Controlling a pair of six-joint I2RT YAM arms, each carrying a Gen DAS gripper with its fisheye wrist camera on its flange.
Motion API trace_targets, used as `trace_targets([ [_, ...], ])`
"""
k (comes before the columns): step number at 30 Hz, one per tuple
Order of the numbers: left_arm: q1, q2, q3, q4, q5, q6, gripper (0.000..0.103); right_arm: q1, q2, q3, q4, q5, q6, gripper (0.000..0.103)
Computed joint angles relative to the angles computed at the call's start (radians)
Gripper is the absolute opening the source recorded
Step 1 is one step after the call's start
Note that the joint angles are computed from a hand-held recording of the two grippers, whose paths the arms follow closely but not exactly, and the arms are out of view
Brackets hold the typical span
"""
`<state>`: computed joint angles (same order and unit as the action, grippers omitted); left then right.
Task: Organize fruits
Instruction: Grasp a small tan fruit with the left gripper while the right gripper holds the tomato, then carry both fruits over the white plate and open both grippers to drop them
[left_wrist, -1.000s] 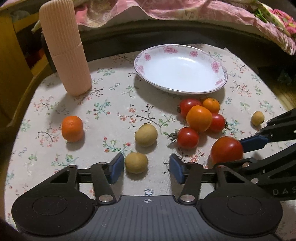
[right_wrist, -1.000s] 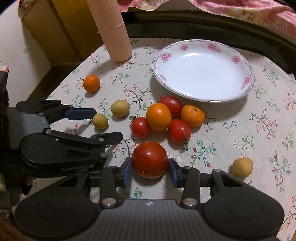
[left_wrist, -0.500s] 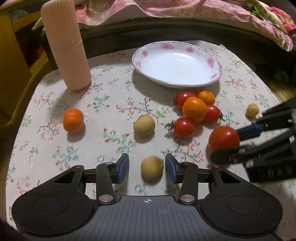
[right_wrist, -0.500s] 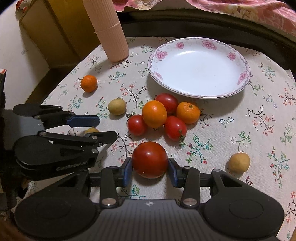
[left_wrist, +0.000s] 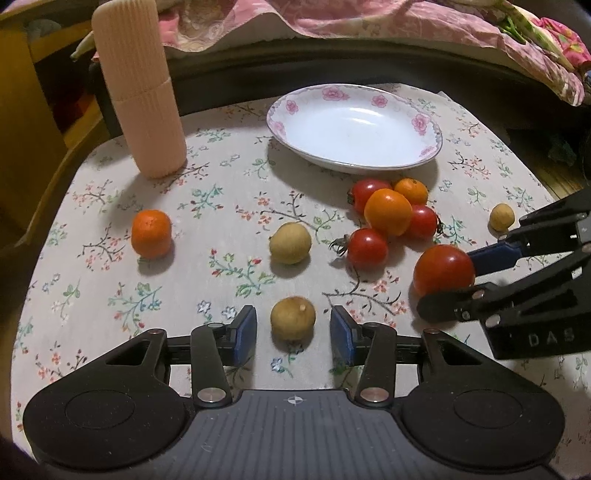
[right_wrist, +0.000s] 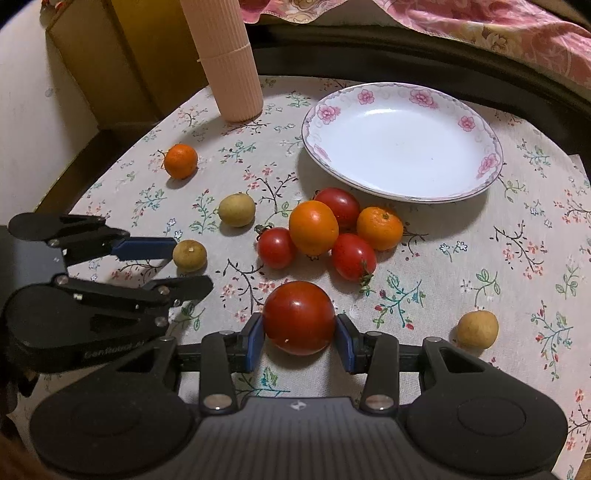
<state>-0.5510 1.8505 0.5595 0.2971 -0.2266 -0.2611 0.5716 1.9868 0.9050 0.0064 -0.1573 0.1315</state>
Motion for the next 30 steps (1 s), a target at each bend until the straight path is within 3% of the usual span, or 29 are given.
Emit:
trace_targets([
  [11, -0.034, 0.006, 0.008, -0.006, -0.008, 0.012, 0.051, -0.034, -0.008, -0.032, 0.044, -0.058, 0.002, 0.043],
  [22, -0.035, -0.004, -0.002, -0.003, -0.003, 0.014, 0.05, -0.02, 0.009, -0.031, 0.083, -0.035, 0.005, 0.048],
  [25, -0.028, -0.016, -0.002, -0.016, 0.026, 0.012, 0.036, -0.016, 0.009, -0.03, 0.079, -0.028, 0.01, 0.048],
  [30, -0.032, -0.018, 0.009, -0.038, 0.03, 0.01, 0.033, -0.026, 0.004, -0.02, 0.051, -0.05, 0.034, 0.043],
])
